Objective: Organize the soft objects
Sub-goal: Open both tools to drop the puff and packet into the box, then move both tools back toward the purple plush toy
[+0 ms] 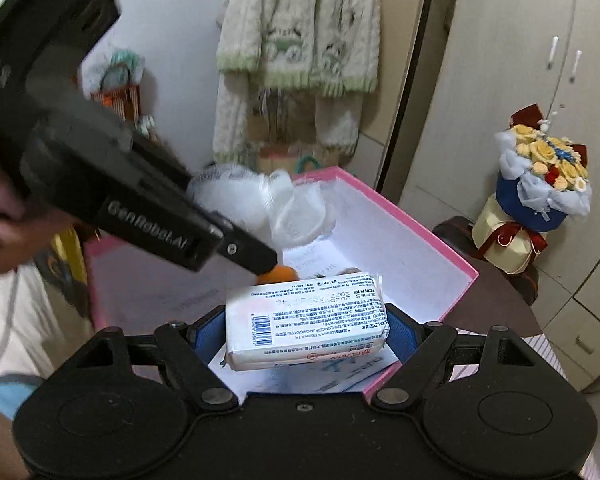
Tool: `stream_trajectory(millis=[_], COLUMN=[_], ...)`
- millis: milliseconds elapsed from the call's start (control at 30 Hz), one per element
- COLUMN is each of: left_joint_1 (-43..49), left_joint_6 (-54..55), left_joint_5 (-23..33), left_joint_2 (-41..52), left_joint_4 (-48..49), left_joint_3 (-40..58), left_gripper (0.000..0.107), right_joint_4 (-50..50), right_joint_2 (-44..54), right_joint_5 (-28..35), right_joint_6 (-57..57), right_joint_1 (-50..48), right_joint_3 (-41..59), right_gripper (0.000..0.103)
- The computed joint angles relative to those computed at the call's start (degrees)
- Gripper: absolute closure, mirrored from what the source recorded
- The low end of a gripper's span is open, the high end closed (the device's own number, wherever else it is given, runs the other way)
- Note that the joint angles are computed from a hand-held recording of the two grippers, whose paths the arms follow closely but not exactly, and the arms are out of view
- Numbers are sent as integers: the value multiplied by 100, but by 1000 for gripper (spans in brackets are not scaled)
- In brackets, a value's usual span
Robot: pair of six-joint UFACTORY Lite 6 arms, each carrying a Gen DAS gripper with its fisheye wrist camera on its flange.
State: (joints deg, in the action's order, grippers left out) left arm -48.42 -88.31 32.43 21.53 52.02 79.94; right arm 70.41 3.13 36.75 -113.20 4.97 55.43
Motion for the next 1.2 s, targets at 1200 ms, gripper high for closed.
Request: stream_trajectory(millis=[1200], left_joint_1=[-1626], left_joint_6=[-1088], left_joint_5=[1438], left_joint_2=[-1301], left_joint_4=[1301], left_joint_3=[-920], left_gripper=[39], right_joint_4=[207], right_joint_2=[-1146], right_joint_5=[2128], right_joint_6=[-649], right_joint_1=[-2277], right_joint_3=[-910], right_gripper=[11])
